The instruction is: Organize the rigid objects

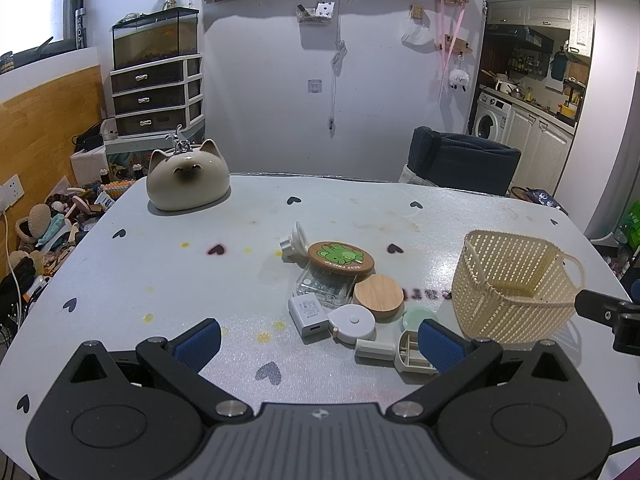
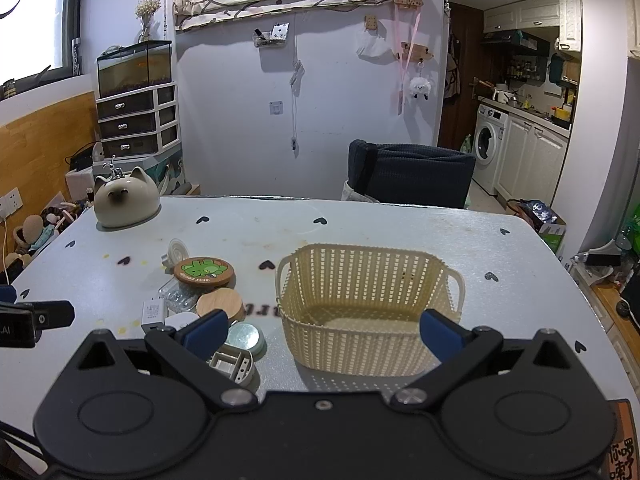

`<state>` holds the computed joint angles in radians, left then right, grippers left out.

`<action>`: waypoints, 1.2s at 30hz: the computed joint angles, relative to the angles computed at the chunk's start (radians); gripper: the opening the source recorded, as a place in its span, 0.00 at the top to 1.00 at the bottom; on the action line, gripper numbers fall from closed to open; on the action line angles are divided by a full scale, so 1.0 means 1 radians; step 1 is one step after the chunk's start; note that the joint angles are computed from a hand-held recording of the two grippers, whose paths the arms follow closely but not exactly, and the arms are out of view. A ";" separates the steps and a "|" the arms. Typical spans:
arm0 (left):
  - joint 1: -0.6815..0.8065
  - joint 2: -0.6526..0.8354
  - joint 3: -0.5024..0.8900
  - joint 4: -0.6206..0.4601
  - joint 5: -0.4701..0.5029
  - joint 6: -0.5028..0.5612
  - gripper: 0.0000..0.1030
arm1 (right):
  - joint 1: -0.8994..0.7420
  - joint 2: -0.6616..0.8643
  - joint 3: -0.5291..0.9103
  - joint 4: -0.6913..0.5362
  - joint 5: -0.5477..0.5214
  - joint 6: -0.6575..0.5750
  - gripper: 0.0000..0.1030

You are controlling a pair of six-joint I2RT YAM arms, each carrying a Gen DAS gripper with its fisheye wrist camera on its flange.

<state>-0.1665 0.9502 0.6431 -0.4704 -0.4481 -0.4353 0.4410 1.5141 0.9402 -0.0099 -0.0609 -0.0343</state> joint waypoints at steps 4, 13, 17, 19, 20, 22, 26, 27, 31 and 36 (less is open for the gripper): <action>0.000 0.001 0.000 0.000 0.000 -0.001 0.00 | -0.001 0.003 -0.001 0.003 0.000 0.000 0.00; 0.000 0.001 0.001 -0.001 0.000 -0.001 0.00 | 0.000 -0.001 0.016 -0.019 0.000 -0.001 0.00; 0.001 0.001 0.001 -0.002 0.002 -0.001 0.00 | 0.003 0.008 0.013 -0.007 0.003 -0.001 0.00; 0.001 0.001 0.001 -0.002 0.002 -0.001 0.00 | 0.001 0.007 0.008 -0.004 0.001 -0.003 0.00; 0.001 0.001 0.001 -0.002 0.002 -0.001 0.00 | -0.004 0.003 0.001 -0.002 -0.004 -0.006 0.00; 0.001 0.001 0.001 -0.002 0.002 -0.001 0.00 | -0.005 0.000 0.002 -0.007 -0.004 -0.006 0.00; 0.001 0.001 0.001 -0.002 0.002 -0.001 0.00 | 0.024 0.045 -0.001 0.042 0.020 0.009 0.00; 0.001 0.002 0.002 -0.002 0.002 0.000 0.00 | 0.023 0.041 0.009 0.029 0.019 0.008 0.00; 0.001 0.001 0.002 -0.002 0.003 0.000 0.00 | 0.022 0.041 0.006 0.032 0.019 0.008 0.00; 0.002 0.001 0.001 -0.001 0.004 0.003 0.00 | 0.024 0.044 0.003 0.039 0.020 0.010 0.00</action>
